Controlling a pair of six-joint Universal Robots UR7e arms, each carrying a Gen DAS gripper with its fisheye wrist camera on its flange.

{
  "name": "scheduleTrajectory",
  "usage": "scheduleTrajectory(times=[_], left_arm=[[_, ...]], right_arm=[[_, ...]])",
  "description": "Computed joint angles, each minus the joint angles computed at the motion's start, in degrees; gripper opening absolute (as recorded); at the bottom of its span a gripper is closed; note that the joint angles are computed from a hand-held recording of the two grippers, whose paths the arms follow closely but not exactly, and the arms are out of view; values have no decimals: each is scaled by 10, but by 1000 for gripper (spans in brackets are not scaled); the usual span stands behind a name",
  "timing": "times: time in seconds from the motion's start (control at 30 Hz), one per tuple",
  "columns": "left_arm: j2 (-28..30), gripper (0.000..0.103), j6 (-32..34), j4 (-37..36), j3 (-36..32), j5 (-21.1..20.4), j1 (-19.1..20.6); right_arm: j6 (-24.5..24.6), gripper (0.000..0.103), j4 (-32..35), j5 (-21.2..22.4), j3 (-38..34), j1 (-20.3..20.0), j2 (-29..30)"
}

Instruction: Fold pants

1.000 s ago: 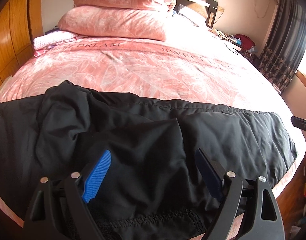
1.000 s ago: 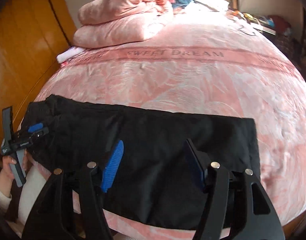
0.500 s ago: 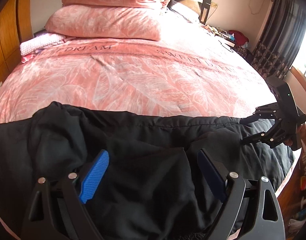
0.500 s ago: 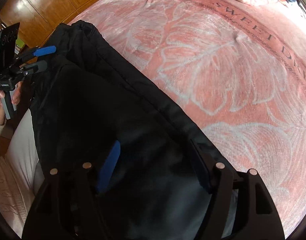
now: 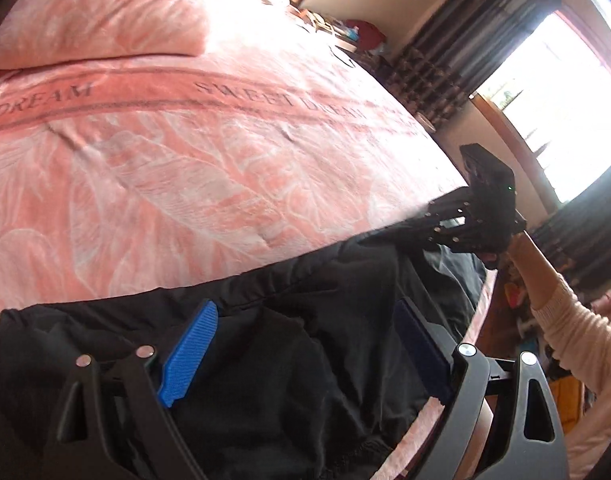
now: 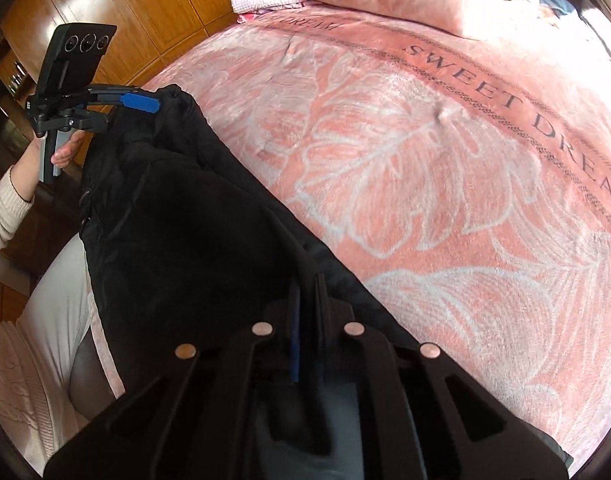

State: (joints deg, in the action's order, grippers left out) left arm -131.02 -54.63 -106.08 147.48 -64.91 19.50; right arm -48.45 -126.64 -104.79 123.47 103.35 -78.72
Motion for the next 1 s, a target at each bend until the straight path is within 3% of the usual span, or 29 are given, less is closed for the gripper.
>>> scheduleTrajectory(times=[0.2, 0.33, 0.63, 0.77, 0.83, 0.87, 1.0], left_arm=[[147, 88, 229, -135, -30, -139, 174], [218, 88, 295, -206, -38, -223, 251], [364, 89, 390, -319, -71, -323, 327], [420, 88, 421, -312, -96, -384, 359], [425, 66, 432, -289, -98, -378, 353], [423, 45, 434, -283, -97, -372, 347], [384, 19, 411, -275, -81, -332, 324]], right_arm=[[-3, 5, -15, 4, 10, -6, -3], [-11, 5, -40, 25, 27, -7, -15], [-37, 5, -52, 83, 43, 8, -61], [-31, 5, -43, 110, 39, -1, -70], [-31, 5, -44, 118, 43, -6, -76], [-30, 5, -45, 118, 44, -8, -75], [-22, 5, -59, 109, 50, -14, -64]])
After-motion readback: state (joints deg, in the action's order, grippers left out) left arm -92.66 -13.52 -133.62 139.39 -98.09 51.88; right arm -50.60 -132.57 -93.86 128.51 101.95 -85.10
